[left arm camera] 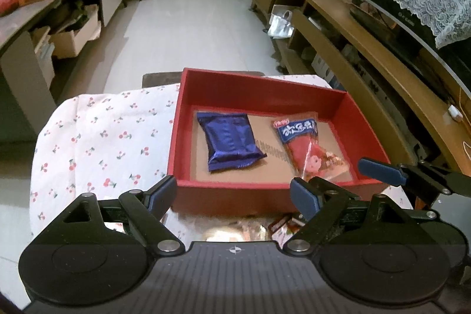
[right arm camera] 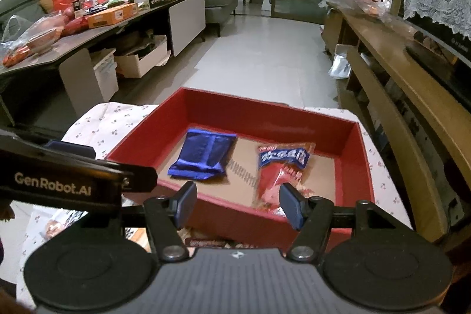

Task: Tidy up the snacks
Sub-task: 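Move both tools back over the remaining snacks, then grasp the white spicy-strip pack with the left tool while the right tool grasps the wrapped bun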

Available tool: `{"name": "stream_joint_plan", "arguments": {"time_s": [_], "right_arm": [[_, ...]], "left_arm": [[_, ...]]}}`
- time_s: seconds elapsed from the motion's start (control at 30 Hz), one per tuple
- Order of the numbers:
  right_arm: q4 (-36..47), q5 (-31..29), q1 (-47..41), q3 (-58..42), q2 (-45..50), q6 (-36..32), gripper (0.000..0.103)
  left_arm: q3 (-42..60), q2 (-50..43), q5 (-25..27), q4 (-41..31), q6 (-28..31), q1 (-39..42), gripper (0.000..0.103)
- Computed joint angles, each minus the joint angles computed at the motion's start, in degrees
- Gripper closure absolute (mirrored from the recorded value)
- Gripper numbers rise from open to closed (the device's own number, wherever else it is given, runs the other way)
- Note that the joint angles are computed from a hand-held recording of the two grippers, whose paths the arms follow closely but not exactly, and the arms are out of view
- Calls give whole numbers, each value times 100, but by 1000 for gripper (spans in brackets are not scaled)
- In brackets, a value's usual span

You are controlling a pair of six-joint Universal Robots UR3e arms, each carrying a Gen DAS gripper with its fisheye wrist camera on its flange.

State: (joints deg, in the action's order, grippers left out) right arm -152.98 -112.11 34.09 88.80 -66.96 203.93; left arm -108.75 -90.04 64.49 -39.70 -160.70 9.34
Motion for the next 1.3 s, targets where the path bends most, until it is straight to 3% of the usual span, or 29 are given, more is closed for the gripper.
{"name": "stream_joint_plan", "arguments": {"time_s": [0.4, 0.73, 0.93, 1.0, 1.1, 1.3], "right_arm": [[246, 368, 422, -109, 257, 124, 20], [407, 551, 548, -268, 433, 177, 20], [390, 728, 368, -204, 394, 263, 20], [391, 766, 324, -192, 387, 286, 19], [393, 758, 297, -184, 367, 307, 18], [363, 871, 159, -168, 322, 369, 13]], "left_arm": [[-792, 556, 28, -601, 913, 990, 14], [-480, -445, 676, -256, 843, 985, 13], [-291, -918, 813, -161, 746, 830, 13], [-363, -912, 966, 58, 763, 685, 17], [-437, -829, 1128, 174, 769, 576, 34], [-483, -424, 714, -542, 991, 948, 50]]}}
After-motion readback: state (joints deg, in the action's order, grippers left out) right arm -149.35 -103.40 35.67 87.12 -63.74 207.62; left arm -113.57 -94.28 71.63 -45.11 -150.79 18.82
